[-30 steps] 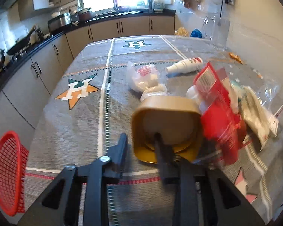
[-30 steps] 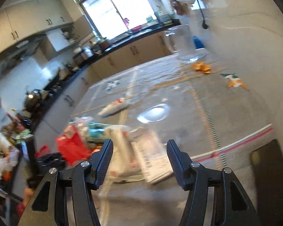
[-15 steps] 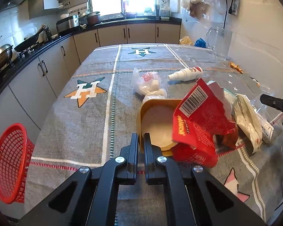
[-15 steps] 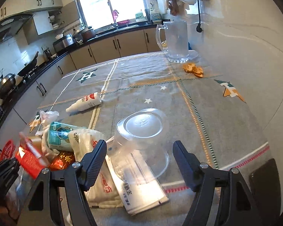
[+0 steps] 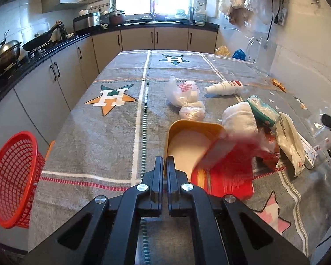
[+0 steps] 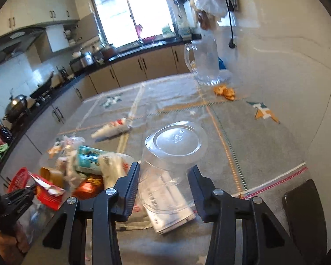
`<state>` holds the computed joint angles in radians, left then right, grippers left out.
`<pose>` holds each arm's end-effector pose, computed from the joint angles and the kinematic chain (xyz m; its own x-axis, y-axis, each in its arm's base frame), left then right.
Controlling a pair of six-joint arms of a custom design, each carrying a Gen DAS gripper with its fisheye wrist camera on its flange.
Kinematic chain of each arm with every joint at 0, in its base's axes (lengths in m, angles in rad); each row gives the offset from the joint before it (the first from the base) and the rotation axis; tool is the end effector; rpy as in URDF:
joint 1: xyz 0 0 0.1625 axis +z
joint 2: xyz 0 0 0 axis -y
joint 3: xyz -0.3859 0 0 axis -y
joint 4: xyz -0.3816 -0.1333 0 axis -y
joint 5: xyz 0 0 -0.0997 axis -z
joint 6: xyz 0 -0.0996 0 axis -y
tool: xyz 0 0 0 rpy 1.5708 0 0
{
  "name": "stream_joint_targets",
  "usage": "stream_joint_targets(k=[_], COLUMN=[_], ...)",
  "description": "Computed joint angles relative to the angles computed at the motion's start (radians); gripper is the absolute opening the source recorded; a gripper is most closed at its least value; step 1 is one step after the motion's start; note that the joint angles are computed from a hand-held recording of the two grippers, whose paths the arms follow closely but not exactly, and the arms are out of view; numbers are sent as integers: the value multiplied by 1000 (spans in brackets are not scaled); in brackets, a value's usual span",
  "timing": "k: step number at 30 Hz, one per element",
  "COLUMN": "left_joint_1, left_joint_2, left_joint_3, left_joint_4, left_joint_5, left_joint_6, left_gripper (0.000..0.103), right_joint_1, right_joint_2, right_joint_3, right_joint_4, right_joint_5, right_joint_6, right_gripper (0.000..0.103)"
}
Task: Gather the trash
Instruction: 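Grasp the clear plastic cup with the right tool while the left tool holds the tan cup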
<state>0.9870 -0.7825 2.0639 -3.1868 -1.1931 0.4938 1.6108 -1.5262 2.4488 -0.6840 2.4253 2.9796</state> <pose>-0.1377 -0.5169 0.0141 -0.4949 0.7357 -0.4624 0.8577 0.4990 -0.1241 0.0696 -0.2850 0.1315 -0.6749 0.6587 0.3326 -0.1199 0.3469 -0.9302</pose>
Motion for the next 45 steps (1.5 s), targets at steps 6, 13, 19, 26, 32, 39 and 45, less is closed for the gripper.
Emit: stream_joint_targets(k=[6,13,19,26,32,39,45], left_joint_1=[9,-3,-18,-32,-48,-69,-59], left_joint_2=[-22,12,58,67,0,-93,-147], left_joint_3=[10,-28,-92,-84,15,105,128], left_joint_4=[14,44,143,120,18,-81,-97], left_joint_5=[9,49,91,119,126,119,81], left_joint_6=[-1,7,-21,-50,-54,-23,-16], left_gripper=[3,3,14,5,5,5,5], right_joint_1=[94,112,59,3,63,147,182], right_joint_2=[13,43,32,6,-3,56,124], right_joint_3=[6,-1,14,48,69,36,-33], right_joint_4=[-42,-29,-5,-2,-34,-50,-3], right_joint_5=[21,-39,-141,-236,-214,-171,-166], right_joint_6=[-40,-37,-24,-27,-46,-58,-55], right_gripper=[48,48,48,48,48,48,48])
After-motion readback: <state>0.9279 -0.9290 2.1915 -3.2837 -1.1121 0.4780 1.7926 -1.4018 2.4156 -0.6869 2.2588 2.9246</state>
